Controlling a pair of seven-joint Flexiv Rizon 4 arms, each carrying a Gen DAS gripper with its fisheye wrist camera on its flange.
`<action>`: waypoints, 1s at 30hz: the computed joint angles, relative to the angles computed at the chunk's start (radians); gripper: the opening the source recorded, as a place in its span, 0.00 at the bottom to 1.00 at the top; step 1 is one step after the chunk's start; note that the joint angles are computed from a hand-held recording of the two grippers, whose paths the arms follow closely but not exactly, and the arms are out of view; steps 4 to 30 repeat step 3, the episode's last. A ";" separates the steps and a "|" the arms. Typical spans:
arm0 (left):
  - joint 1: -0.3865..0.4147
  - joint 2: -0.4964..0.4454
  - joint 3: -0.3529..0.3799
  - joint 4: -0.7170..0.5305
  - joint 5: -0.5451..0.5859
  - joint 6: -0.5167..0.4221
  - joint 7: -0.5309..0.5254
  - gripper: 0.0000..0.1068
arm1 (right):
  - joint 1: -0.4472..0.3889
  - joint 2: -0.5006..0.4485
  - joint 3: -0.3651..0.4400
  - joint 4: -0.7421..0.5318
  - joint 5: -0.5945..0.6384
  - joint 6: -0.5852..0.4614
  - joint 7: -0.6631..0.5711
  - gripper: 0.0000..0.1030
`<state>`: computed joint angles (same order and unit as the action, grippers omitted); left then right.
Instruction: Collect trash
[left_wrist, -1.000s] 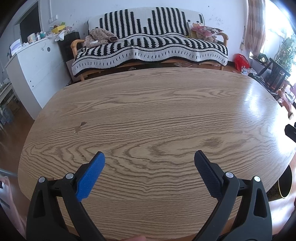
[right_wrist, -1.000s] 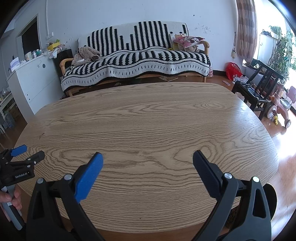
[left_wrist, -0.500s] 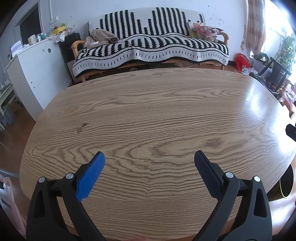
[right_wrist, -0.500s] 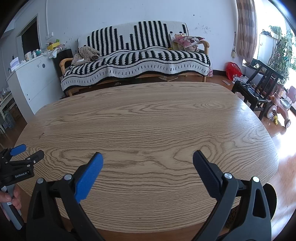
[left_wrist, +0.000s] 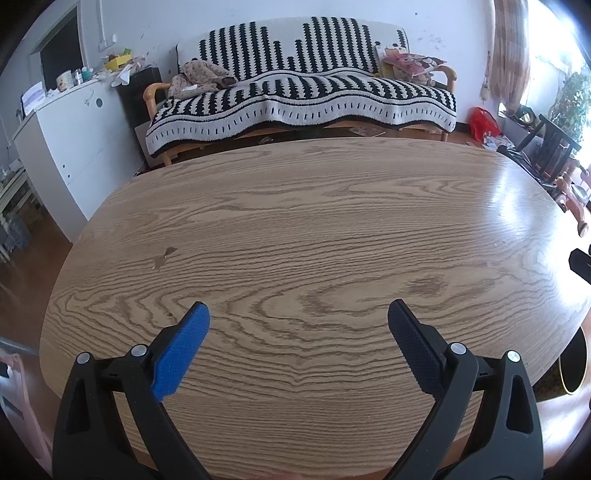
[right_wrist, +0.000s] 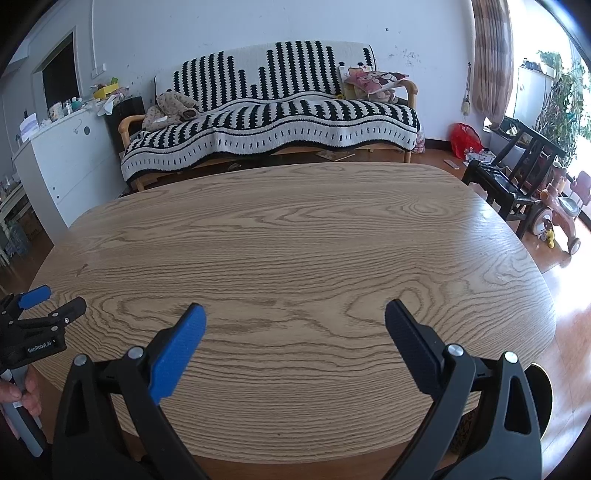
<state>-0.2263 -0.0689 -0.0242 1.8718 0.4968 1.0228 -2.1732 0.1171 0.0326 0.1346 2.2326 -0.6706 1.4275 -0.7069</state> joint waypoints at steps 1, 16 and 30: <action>0.002 0.000 0.000 0.003 -0.008 0.002 0.005 0.88 | -0.001 0.000 0.000 0.000 -0.004 -0.001 0.004 0.91; 0.004 0.003 0.001 0.004 -0.014 0.002 0.014 0.88 | -0.001 0.001 -0.001 0.001 0.003 -0.003 -0.003 0.91; 0.004 0.003 0.001 0.004 -0.014 0.002 0.014 0.88 | -0.001 0.001 -0.001 0.001 0.003 -0.003 -0.003 0.91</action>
